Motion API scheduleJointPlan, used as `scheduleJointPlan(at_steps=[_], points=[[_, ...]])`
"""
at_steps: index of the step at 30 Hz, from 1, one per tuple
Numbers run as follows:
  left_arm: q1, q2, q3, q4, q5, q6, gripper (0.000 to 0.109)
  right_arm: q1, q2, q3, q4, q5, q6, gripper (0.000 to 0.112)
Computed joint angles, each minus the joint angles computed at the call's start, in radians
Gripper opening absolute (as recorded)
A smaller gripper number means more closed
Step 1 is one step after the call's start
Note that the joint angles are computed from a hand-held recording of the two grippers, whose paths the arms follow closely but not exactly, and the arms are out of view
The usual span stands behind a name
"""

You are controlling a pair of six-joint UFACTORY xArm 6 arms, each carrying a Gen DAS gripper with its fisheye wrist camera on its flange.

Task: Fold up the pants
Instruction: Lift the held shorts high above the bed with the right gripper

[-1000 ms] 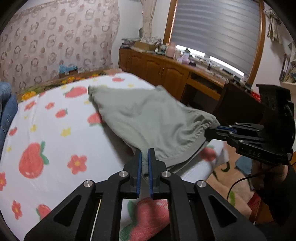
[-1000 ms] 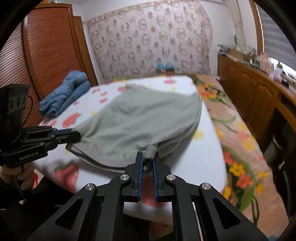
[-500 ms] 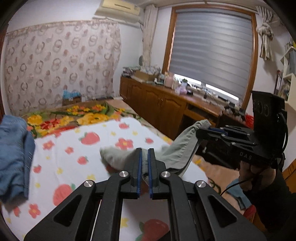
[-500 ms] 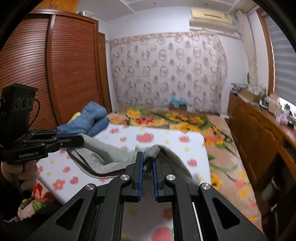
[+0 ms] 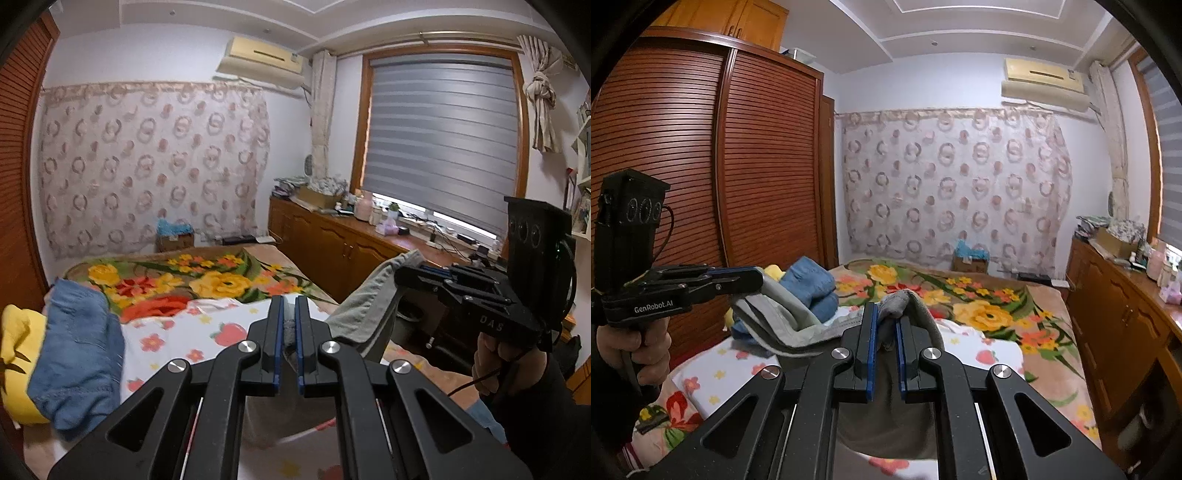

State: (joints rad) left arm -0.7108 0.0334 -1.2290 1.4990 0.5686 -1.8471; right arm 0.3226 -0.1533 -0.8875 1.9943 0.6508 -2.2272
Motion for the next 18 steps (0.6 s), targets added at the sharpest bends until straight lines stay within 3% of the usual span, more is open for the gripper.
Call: scheduleJointPlan(at_steps=[5,13,18], points=[[0.044,-0.014,0.008,-0.022,0.025,0.044,0.006,-0.009,0.106,-0.101,-0.044,0.011,0.024,0.009],[0.169,0.072,-0.072,-0.068,0.006,0.149,0.006,0.063,0.332,-0.399,-0.137,-0.111,0.119,0.009],[0.230,0.116,-0.141,-0.081,-0.004,0.200,0.006,0.103,0.492,-0.648,-0.268,-0.174,0.305,0.009]])
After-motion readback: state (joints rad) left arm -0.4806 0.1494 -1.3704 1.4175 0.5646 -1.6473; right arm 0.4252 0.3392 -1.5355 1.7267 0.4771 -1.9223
